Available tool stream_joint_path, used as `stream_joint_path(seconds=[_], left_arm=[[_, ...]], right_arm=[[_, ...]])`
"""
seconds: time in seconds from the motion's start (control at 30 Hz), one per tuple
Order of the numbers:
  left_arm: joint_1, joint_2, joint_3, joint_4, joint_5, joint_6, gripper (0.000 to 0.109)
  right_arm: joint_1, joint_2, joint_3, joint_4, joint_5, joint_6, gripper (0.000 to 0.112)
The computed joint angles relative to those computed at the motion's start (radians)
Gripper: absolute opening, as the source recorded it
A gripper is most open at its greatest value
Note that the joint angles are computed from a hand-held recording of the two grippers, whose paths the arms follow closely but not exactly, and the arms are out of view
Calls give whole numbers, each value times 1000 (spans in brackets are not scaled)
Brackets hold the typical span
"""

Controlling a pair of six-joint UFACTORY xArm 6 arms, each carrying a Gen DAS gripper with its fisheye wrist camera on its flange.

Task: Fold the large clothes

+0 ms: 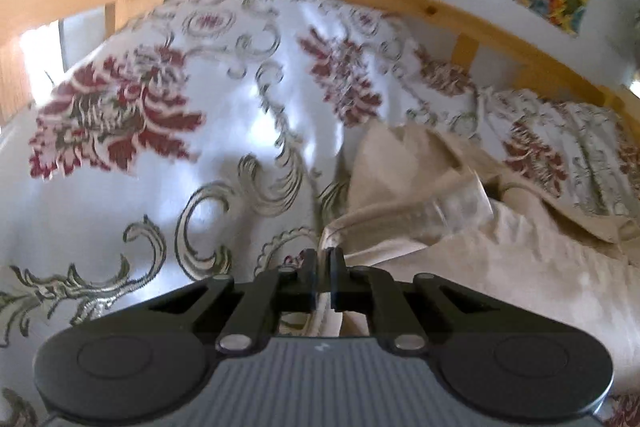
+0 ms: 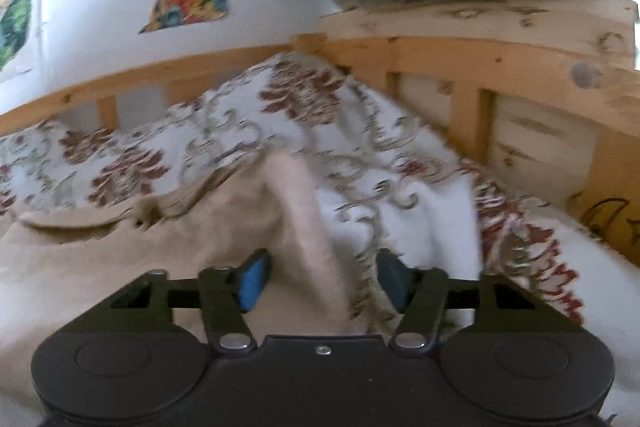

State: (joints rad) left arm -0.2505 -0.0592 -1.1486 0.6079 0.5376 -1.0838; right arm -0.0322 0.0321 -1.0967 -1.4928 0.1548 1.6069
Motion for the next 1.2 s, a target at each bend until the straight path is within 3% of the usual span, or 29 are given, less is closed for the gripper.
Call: stream_joint_path(seconds=[0.07, 0.13, 0.27, 0.3, 0.43, 0.47, 0.57, 0.63, 0.67, 0.73, 0.77, 0.83, 0.87, 0.9, 0.97, 1.07, 1.13, 1.2], left_arm=[[14, 20, -14, -128, 1, 85, 5], [40, 2, 20, -216, -72, 123, 6], [57, -41, 80, -250, -140, 195, 12], [58, -52, 96, -247, -156, 200, 17], [57, -115, 188, -229, -247, 174, 59], [56, -123, 205, -215, -261, 162, 61], [47, -128, 225, -211, -247, 161, 58], [41, -128, 236, -245, -237, 190, 33], [42, -134, 252, -258, -254, 201, 26], [45, -141, 262, -226, -248, 178, 13], [47, -143, 265, -242, -249, 192, 12], [53, -150, 270, -229, -264, 166, 8], [55, -153, 268, -185, -272, 129, 7], [59, -158, 266, -139, -283, 93, 7], [77, -174, 266, -76, -352, -3, 7], [101, -182, 224, 77, -425, -169, 6], [84, -179, 195, 132, -382, -161, 6], [72, -182, 214, 51, -325, -98, 6]], right_arm=[[-4, 14, -3, 32, 20, -20, 58], [-4, 27, -2, 83, 26, -69, 57], [15, 32, -1, 106, 60, -123, 57], [19, 30, 1, 110, 68, -129, 59], [38, 34, 7, 142, 97, -177, 79], [44, 36, 6, 140, 104, -185, 84], [55, 31, 15, 139, 115, -197, 92], [58, 7, 41, 204, 115, -226, 92], [57, -15, 63, 244, 113, -229, 92], [51, -55, 106, 342, 94, -209, 89], [42, -68, 130, 438, 56, -239, 85], [38, -74, 163, 617, 10, -333, 66], [45, -68, 166, 669, 11, -369, 47], [47, -62, 166, 680, 12, -364, 42], [36, -46, 156, 575, -3, -232, 38], [21, -39, 141, 436, -15, -68, 20], [15, -51, 137, 322, -17, 33, 15], [12, -45, 128, 288, -22, 41, 13]])
